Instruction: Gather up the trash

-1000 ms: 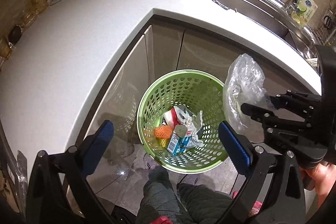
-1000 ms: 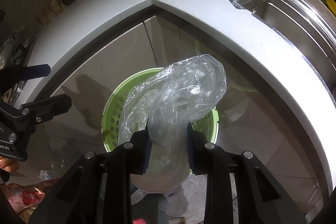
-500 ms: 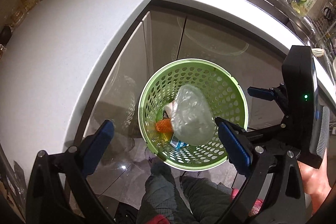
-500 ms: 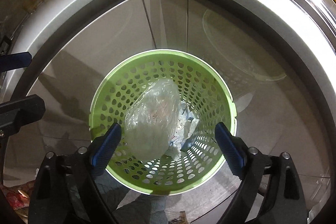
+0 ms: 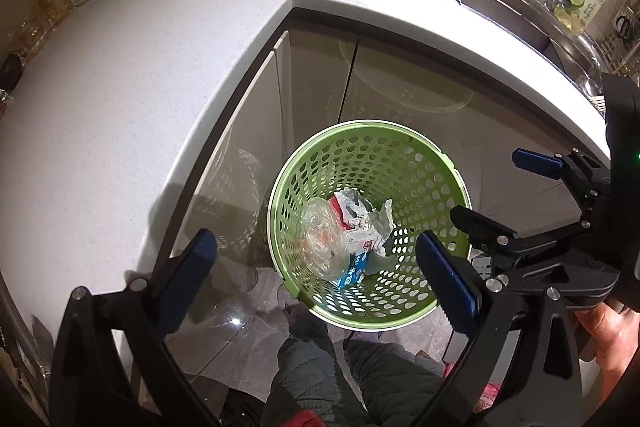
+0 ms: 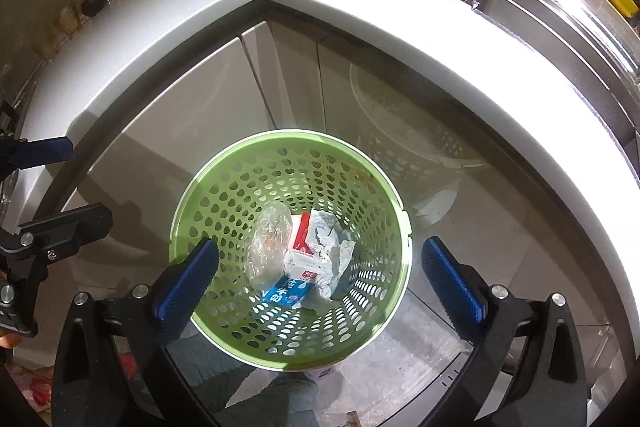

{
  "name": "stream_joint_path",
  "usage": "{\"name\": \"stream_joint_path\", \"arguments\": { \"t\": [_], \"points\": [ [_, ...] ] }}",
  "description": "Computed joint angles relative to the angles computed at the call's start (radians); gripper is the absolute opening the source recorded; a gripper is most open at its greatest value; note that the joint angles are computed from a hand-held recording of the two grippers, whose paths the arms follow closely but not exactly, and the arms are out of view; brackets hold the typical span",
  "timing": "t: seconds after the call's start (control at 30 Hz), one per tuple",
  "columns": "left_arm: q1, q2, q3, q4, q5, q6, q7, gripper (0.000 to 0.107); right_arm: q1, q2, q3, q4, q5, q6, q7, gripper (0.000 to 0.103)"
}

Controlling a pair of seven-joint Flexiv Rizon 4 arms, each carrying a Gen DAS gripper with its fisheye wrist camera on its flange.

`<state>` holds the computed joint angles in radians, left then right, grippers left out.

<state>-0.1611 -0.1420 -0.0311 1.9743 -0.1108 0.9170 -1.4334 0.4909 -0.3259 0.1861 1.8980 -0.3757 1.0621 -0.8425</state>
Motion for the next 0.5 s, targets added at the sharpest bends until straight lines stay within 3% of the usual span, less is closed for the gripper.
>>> {"name": "stream_joint_path", "arguments": {
  "t": [0.27, 0.5],
  "points": [
    [-0.021, 0.038, 0.003, -0.005, 0.068, 0.021, -0.100, 0.095, -0.004, 0.052, -0.012, 0.037, -0.042, 0.017, 0.035, 0.101],
    [-0.038, 0.109, 0.003, -0.029, 0.212, 0.023, -0.283, 0.095, -0.026, 0.112, 0.006, 0.046, -0.051, 0.028, 0.023, 0.101]
  ]
}}
